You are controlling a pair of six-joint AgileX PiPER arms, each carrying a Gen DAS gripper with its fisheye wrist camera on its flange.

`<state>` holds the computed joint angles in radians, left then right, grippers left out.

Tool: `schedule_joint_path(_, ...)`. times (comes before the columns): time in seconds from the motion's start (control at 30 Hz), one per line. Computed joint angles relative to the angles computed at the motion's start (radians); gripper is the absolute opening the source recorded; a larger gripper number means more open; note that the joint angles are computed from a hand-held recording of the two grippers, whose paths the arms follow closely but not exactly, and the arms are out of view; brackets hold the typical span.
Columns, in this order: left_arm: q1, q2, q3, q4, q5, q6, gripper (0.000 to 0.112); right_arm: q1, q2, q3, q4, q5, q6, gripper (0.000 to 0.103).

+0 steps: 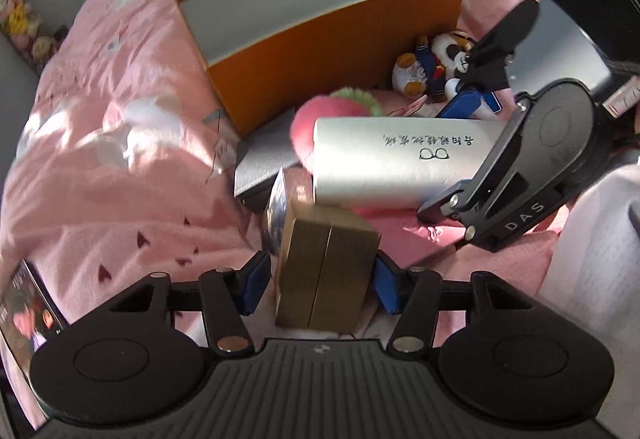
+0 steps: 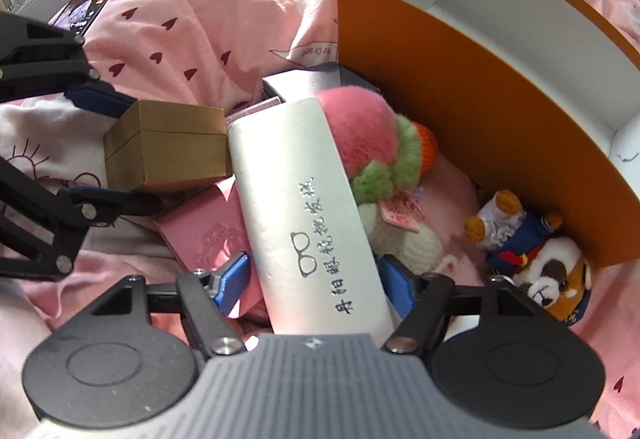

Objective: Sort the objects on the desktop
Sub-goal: 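Grasp the small tan cardboard box with the left tool while the right tool grasps the white glasses case, then carry both items over the orange box while the right tool lowers and releases the white case inside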

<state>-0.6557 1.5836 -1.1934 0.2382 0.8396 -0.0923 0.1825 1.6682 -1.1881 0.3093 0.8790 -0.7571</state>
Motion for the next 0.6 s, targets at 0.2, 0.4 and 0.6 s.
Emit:
schedule_joint_path(0.2, 0.064, -0.009, -0.004, -0.126, -0.019, 0.056, 0.056, -0.043, 0.004, -0.014, 0.042, 0.029, -0.027, 0.069)
schedule_joint_path(0.4, 0.129, -0.023, -0.05, -0.243, 0.006, 0.108, 0.054, -0.108, -0.029, -0.037, 0.106, 0.09, -0.038, 0.068)
schedule_joint_path(0.6, 0.152, 0.001, -0.146, -0.281, -0.018, 0.111, 0.054, -0.198, -0.031, -0.124, 0.172, 0.197, 0.014, 0.067)
